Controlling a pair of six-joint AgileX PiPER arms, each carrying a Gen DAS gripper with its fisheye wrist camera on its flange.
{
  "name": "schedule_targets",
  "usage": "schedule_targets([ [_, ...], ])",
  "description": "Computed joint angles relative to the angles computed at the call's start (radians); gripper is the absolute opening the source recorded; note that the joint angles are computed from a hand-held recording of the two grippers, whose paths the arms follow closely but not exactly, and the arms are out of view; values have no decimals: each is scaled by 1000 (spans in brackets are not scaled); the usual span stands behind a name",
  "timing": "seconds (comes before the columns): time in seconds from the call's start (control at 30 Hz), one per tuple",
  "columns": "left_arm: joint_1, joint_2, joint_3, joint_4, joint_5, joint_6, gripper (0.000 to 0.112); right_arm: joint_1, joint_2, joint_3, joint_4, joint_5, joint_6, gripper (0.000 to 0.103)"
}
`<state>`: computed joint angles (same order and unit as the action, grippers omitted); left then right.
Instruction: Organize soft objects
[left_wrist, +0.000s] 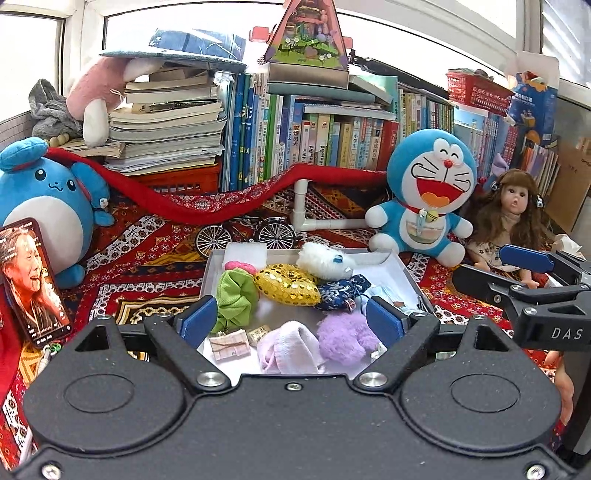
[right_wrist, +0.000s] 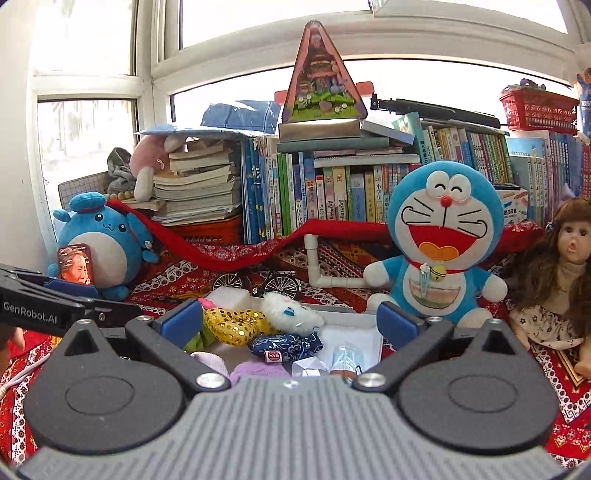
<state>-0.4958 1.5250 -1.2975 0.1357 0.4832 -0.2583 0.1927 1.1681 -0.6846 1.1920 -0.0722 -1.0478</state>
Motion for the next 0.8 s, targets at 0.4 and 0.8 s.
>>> schedule_targets([
  [0.4, -113, -176, 275, 510, -130, -546, 87, 112, -145, 151, -8, -138, 59, 103],
  [0.8, -289, -345, 529, 1013, -59, -1132, 89, 440, -270, 351, 143, -523, 14, 103],
])
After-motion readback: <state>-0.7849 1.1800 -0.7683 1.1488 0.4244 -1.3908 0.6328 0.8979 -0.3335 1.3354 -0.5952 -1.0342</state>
